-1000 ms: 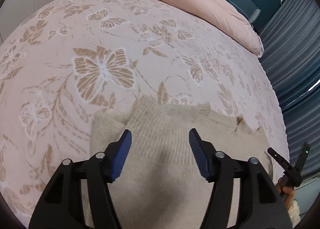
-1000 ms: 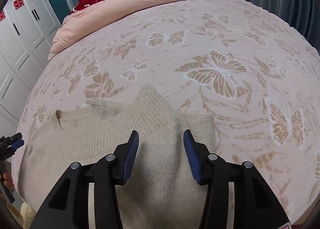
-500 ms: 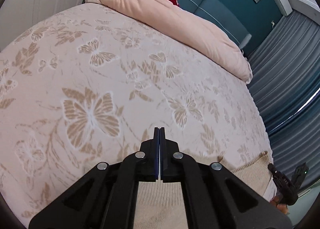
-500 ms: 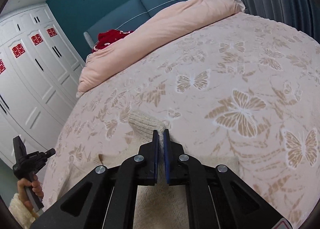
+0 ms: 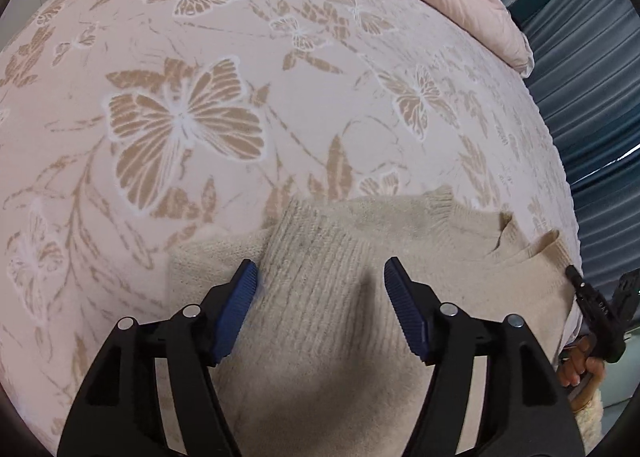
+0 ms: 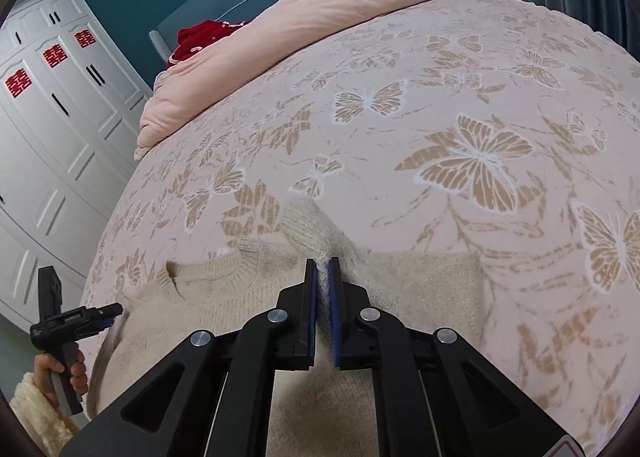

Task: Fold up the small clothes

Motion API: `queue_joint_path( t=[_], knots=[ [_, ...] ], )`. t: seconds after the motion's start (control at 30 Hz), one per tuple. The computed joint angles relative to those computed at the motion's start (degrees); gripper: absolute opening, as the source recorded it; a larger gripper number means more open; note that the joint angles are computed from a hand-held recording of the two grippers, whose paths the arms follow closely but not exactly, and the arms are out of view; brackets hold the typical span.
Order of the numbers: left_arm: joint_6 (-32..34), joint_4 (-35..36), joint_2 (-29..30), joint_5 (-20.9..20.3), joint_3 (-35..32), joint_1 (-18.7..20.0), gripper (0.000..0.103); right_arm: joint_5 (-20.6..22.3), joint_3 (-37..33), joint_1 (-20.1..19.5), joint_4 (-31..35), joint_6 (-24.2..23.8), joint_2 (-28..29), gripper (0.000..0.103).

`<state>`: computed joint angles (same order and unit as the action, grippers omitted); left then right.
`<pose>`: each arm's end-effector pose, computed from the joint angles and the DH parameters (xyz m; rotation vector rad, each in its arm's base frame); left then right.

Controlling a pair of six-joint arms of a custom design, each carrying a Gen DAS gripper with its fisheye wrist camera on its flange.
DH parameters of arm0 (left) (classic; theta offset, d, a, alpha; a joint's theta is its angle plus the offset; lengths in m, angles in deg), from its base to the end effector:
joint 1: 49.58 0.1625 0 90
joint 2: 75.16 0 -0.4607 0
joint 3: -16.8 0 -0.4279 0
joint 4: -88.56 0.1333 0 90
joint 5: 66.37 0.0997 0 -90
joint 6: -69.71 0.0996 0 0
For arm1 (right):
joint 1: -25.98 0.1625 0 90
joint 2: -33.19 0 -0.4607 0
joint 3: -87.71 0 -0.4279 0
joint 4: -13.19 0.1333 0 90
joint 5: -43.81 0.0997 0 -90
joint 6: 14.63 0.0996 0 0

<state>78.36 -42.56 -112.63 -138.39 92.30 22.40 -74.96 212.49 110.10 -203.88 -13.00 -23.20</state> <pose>-0.0938 -0.8185 0.0899 0.6412 2.7575 -0.1127 0.0297 -0.5449 0.1881 -0.4853 -2.2914 1.2801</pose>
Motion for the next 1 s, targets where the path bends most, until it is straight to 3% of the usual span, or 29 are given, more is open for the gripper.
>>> queue_joint_path(
  t=[0.03,0.07,0.1,0.2,0.4,0.6,0.7,0.8,0.9,0.97,1.0],
  knots=[
    [0.9,0.17,0.58,-0.06,-0.4,0.1,0.061,-0.01,-0.1,0.02,0.11,0.1,0.08,0.006],
    [1.26,0.22,1.03,0.47,-0.72,0.07,0.048,0.05,-0.16,0.03,0.29,0.14,0.09,0.006],
    [1.2,0.68,1.36,0.79,-1.22,0.07,0.026,-0.07,-0.22,0.14,0.31,0.13,0.17,0.006],
    [0.25,0.29,0.5,-3.38,-1.48,0.7,0.014,-0.31,-0.01,0.58,-0.77,-0.52,0.51,0.006],
    [2.09,-10.41,-6.23,-8.81,4.94,-1.22,0.011,0.96,1.33,3.18,-9.01,-2.82,-0.83,0.006],
    [5.77,-11.99,-6.14,-4.41,4.05,-3.23,0.011,-0.97,-0.41,3.67,-6.03,-3.7,-1.64,0.006],
    [5.09,-12.93,-4.38,-4.33,2.2,-3.36,0.011,-1.31,-1.79,2.92,-5.74,-3.82,-1.11,0.006],
    [4.86,-11.52,-0.73,1.38,-0.54,-3.61,0.013,-3.07,-4.2,0.38,0.16,-1.53,-0.29,0.006],
    [2.82,-7.15,3.02,8.83,-2.68,-2.92,0.015,-4.91,-6.1,-3.45,11.89,4.94,0.28,0.007],
    [2.54,-10.06,1.9,9.58,0.42,-2.56,0.017,-6.28,-5.07,-2.85,10.43,5.44,0.09,0.007],
    [2.54,-13.17,0.42,9.5,3.03,-2.68,0.022,-9.29,-4.56,-1.27,6.25,3.55,0.85,0.011]
  ],
)
